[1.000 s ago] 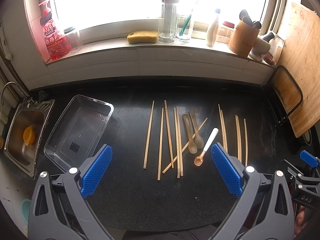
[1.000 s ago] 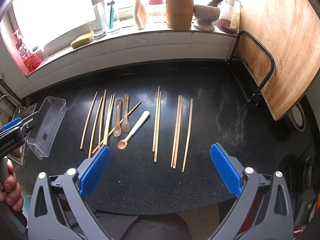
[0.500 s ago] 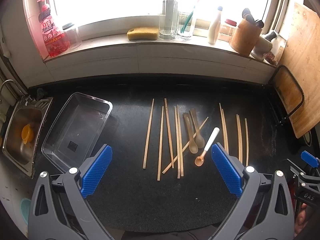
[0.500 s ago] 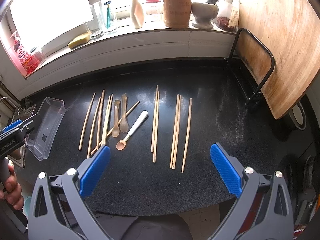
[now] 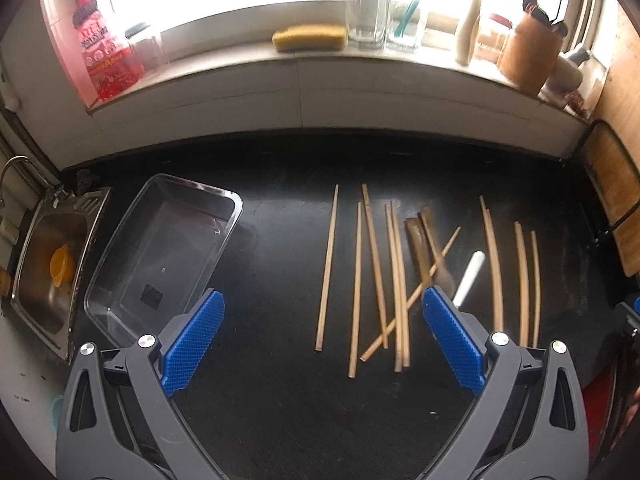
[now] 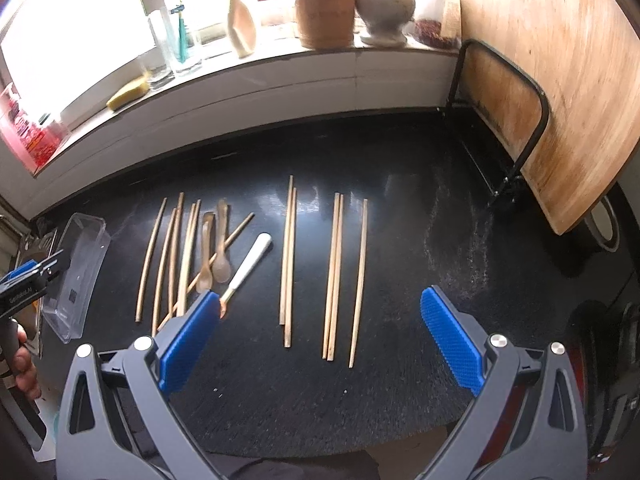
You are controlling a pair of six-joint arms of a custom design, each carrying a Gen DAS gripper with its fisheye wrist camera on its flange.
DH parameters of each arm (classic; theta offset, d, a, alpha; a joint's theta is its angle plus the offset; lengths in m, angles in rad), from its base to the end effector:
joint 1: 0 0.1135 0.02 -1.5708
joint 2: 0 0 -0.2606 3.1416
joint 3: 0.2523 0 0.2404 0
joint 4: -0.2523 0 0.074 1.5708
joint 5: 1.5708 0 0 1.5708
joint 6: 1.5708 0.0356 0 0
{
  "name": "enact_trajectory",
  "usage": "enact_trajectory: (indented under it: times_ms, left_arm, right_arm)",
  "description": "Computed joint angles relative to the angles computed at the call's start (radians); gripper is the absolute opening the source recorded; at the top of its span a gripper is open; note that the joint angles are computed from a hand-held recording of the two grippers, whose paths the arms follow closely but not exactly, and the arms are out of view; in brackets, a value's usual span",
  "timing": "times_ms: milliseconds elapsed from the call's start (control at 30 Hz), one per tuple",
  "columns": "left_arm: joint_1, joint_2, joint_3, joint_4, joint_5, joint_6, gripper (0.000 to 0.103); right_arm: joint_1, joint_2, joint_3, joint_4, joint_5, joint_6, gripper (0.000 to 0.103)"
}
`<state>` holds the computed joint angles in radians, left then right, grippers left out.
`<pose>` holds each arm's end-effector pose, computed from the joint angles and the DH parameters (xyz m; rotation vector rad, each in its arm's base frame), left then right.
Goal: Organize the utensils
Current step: 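Lower the left tool onto one chopstick and close it while the right tool grasps another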
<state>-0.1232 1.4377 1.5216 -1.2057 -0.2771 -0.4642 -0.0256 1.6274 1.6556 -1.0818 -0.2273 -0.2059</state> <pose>0.2586 -0.0222 0.3536 -0.5285 2.5766 0.1771 0.3196 -0.0002 0.3458 -0.3116 2.5774 0.2149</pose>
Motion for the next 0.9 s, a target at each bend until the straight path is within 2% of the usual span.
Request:
enact_trajectory:
  times_ms: [100, 233, 300, 433, 633, 900]
  left_arm:
    - [0.04, 0.023, -0.053, 0.056, 0.049, 0.058, 0.097]
    - [0.065, 0.051, -0.147, 0.176, 0.044, 0.097, 0.097]
    - [0.092, 0.07, -0.18, 0.229, 0.078, 0.109, 0.097]
    - [0.167, 0.11, -0.271, 0.402, 0.149, 0.132, 0.097]
    - [0.174, 0.221, -0.361, 0.597, 0.089, 0.24, 0.097]
    - [0.227, 0.333, -0.37, 0.693, 0.155, 0.235, 0.097]
  right_arm:
    - [-0.003, 0.031, -0.027, 0.054, 0.007, 0.006, 0.097]
    - [0.008, 0.098, -0.034, 0.112, 0.043, 0.018, 0.097]
    - [0.009, 0.144, -0.032, 0.14, 0.05, 0.028, 0.097]
    - [0.011, 0.241, -0.041, 0.216, 0.074, 0.047, 0.097]
    - [0.016, 0.382, -0.04, 0.337, 0.136, 0.027, 0.097]
    - [0.009, 0.525, 0.024, 0.358, 0.167, 0.021, 0.092]
